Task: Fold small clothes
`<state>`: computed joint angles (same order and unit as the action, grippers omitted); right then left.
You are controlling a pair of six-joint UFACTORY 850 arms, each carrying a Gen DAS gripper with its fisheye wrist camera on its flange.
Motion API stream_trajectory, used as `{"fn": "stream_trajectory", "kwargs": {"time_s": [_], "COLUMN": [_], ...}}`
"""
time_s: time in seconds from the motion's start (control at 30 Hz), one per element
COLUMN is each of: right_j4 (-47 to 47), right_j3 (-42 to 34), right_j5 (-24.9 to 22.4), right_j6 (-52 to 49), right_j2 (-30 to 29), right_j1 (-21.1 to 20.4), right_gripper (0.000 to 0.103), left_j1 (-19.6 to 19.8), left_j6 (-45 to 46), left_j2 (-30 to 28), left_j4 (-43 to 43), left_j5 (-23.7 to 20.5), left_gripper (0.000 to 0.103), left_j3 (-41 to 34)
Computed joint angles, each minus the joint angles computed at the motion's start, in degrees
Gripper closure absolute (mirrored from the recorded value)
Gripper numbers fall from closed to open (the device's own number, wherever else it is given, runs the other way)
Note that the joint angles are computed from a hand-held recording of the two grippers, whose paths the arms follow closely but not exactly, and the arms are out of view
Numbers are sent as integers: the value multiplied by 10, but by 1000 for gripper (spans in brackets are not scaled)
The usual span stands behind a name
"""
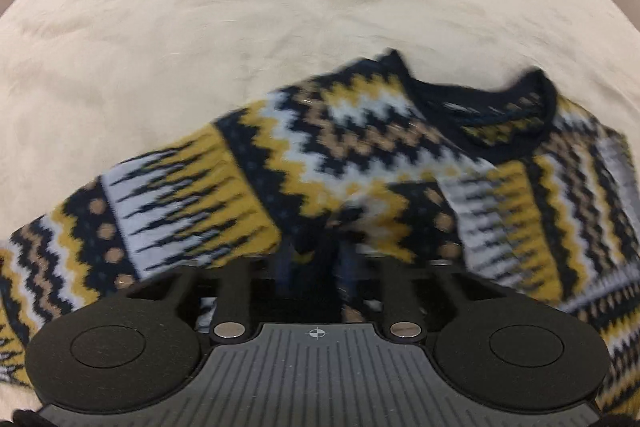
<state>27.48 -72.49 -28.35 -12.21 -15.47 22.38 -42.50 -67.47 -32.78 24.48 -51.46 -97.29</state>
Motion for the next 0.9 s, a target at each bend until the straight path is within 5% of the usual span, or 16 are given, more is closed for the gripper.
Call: {"fn": "stream_trajectory", "kwargs": {"time_s": [0.27, 0.57, 0.73, 0.9], "right_j4": [-14, 20, -50, 19], "right_j3": [-33, -49, -63, -63], "right_j5": [8, -4, -25, -38], "right_j6": [32, -30, 38, 2], "right_j2": [-30, -55, -81, -82], "right_j1": [-13, 0, -6, -23], "right_gripper": [38, 32, 35, 34], "left_j1": [-2, -19, -23, -15], "left_j6": [-118, -110, -78, -49], "left_j2": [23, 51, 28, 27], "left_j4": [67, 50, 14, -40], "left_j5": [-78, 2, 24, 69], "left_gripper": [61, 53, 53, 30], "left_j3": [30, 60, 41, 53]}}
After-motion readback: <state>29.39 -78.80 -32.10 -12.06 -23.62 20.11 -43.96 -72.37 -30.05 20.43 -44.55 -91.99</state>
